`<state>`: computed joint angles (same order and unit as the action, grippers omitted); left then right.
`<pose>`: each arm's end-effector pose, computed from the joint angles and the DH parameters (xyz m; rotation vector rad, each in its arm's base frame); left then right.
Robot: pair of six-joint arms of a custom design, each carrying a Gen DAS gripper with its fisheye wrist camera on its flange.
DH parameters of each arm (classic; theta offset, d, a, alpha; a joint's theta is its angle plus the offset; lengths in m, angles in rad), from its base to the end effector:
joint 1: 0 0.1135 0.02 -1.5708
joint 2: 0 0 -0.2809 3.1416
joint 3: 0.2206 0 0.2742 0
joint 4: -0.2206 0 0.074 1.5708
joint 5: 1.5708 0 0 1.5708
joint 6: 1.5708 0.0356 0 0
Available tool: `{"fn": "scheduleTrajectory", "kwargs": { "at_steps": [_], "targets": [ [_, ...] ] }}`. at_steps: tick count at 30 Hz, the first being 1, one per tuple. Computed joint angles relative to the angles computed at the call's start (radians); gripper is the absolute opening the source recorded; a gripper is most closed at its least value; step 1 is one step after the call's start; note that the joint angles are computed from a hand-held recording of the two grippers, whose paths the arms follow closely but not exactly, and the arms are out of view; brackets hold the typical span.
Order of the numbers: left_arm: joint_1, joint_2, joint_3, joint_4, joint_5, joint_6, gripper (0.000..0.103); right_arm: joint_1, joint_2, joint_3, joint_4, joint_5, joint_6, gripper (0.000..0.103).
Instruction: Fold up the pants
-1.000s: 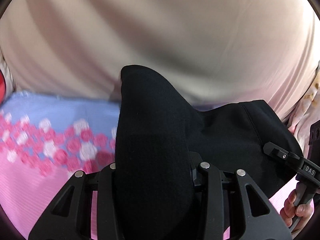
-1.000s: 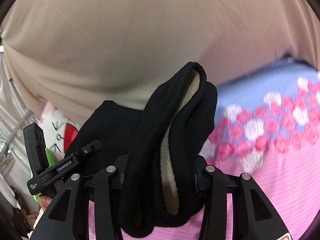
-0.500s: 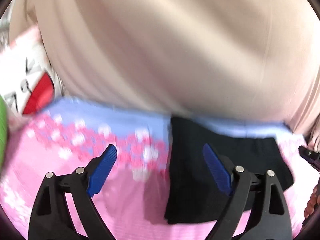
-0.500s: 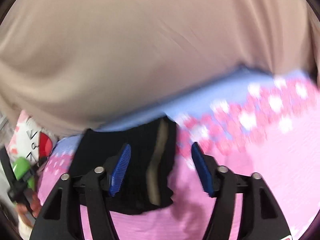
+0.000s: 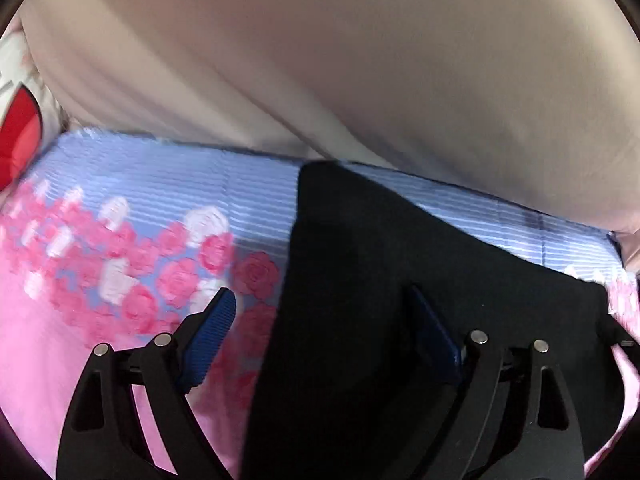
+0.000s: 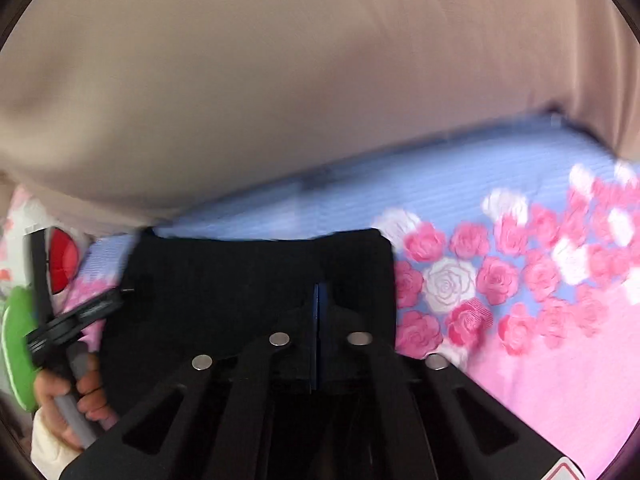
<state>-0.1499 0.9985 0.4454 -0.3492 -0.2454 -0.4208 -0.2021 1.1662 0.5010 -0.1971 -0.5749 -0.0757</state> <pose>0.1934 -0.0205 0.1750 -0.4320 2.3981 0.0501 0.2239 -0.0261 0.1749 -0.1062 2.3231 0.5585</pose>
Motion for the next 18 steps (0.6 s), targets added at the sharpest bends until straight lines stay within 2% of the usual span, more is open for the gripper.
{"fn": "scheduleTrajectory", "kwargs": {
  "at_steps": [2,3,4,6,7,8,10,11,12,13,14,16,18],
  "targets": [
    [-0.056,-0.124,-0.01,-0.097,-0.082,-0.006,0.084,-0.014,-0.18,-0.05,-0.098,-0.044,-0.062,0.005],
    [-0.085,-0.186,-0.02,-0.136,-0.114,-0.012,0.084,-0.003,-0.24,-0.076,-0.127,-0.026,-0.087,0.005],
    [-0.112,-0.236,-0.027,-0.175,-0.142,-0.019,0.084,0.027,-0.278,-0.108,-0.138,0.03,-0.108,0.005],
    [-0.158,-0.287,-0.032,-0.241,-0.168,-0.047,0.084,0.099,-0.213,-0.156,-0.067,0.149,-0.106,0.001],
    [-0.165,-0.295,-0.028,-0.264,-0.163,-0.059,0.084,0.078,-0.211,-0.179,-0.039,0.134,-0.107,0.0],
    [-0.171,-0.325,-0.03,-0.3,-0.159,-0.077,0.084,0.055,-0.245,-0.175,-0.081,0.105,-0.084,0.0],
    [-0.192,-0.395,-0.037,-0.364,-0.169,-0.088,0.084,0.013,-0.369,-0.159,-0.223,0.029,-0.076,0.004],
    [-0.209,-0.412,-0.035,-0.391,-0.187,-0.097,0.084,-0.068,-0.457,-0.152,-0.334,-0.037,-0.139,0.004],
    [-0.276,-0.381,-0.021,-0.401,-0.231,-0.151,0.084,-0.11,-0.536,-0.156,-0.412,-0.065,-0.18,0.005],
    [-0.306,-0.398,-0.008,-0.439,-0.248,-0.174,0.084,-0.111,-0.576,-0.169,-0.438,-0.05,-0.192,0.006],
    [-0.349,-0.394,-0.008,-0.453,-0.27,-0.206,0.084,-0.096,-0.583,-0.187,-0.44,-0.016,-0.2,0.006],
    [-0.364,-0.389,-0.012,-0.463,-0.276,-0.219,0.084,-0.058,-0.479,-0.247,-0.322,0.039,-0.181,0.0],
    [-0.376,-0.386,-0.023,-0.47,-0.27,-0.235,0.084,-0.107,-0.439,-0.23,-0.335,-0.019,-0.195,0.0]
  ]
}}
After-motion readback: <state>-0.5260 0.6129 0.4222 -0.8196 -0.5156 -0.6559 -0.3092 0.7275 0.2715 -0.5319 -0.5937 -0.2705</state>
